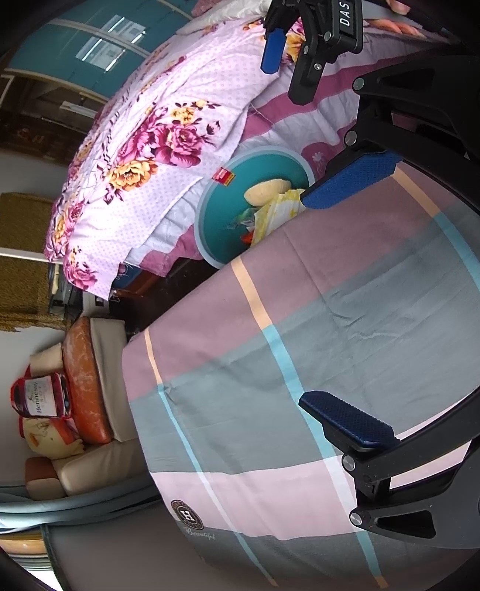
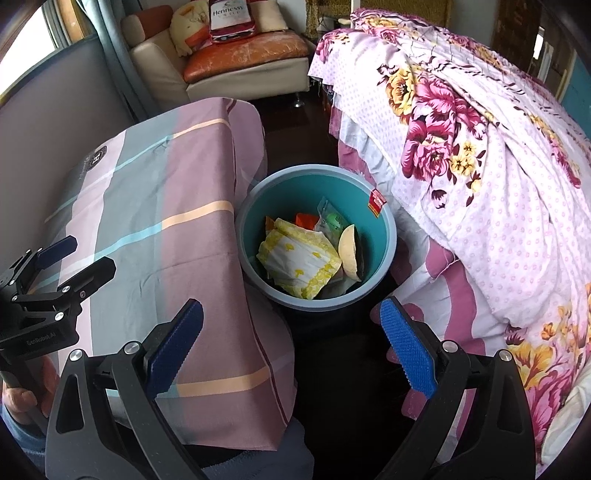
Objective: Collect trash
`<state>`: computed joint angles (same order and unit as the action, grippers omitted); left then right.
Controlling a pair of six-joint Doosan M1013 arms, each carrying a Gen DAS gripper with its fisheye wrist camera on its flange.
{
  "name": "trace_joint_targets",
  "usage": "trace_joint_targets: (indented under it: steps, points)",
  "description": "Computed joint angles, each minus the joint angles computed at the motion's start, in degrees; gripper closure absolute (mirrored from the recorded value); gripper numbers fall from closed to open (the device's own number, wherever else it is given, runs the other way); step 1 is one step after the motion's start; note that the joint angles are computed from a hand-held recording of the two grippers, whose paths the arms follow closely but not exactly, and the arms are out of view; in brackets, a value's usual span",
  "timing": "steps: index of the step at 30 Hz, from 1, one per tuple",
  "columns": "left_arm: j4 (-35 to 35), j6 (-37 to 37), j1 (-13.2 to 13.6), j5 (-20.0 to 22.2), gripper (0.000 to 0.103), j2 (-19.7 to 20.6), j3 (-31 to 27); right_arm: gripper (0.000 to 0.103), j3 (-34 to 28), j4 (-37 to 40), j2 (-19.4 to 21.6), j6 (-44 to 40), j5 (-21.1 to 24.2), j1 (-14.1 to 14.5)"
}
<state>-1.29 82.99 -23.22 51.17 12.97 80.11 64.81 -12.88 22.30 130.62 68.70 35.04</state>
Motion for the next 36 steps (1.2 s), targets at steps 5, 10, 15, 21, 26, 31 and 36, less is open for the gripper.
trace_joint_targets:
  steps: [5, 10, 15, 21, 26, 31, 36]
  points:
    - [-0.08, -0.07, 0.19, 0.28, 0.004, 0.37, -0.22, 0.01, -0.53, 0.26, 0.5, -0.27, 0.48, -0.19]
    - [0.06, -0.25, 0.24, 0.37, 0.004, 0.68, -0.27, 0.01, -1.03, 0.8, 1.0, -0.65, 0.98, -0.4]
    - [0.08, -0.3, 0.32, 0.61, 0.004, 1.01, -0.26, 0.01, -1.19, 1.52, 1.35, -1.01, 1.03, -0.57]
    - [0.13, -0.6, 0.38, 0.8, 0.004, 1.25, -0.1, 0.01, -1.12, 2.24, 1.71, -1.3, 1.13, -0.81]
    - [0.14, -0.66, 0.44, 0.99, 0.004, 1.45, 0.01, 0.01, -1.06, 2.79, 1.94, -1.47, 1.15, -0.91]
    - [0.19, -0.71, 0.56, 1.15, 0.004, 1.67, 0.01, 0.01, -0.87, 3.32, 2.14, -1.63, 1.03, -1.07]
    - [0.1, -0.72, 0.65, 1.39, 0.004, 1.83, 0.02, 0.01, -0.95, 3.52, 2.38, -1.78, 1.18, -1.14]
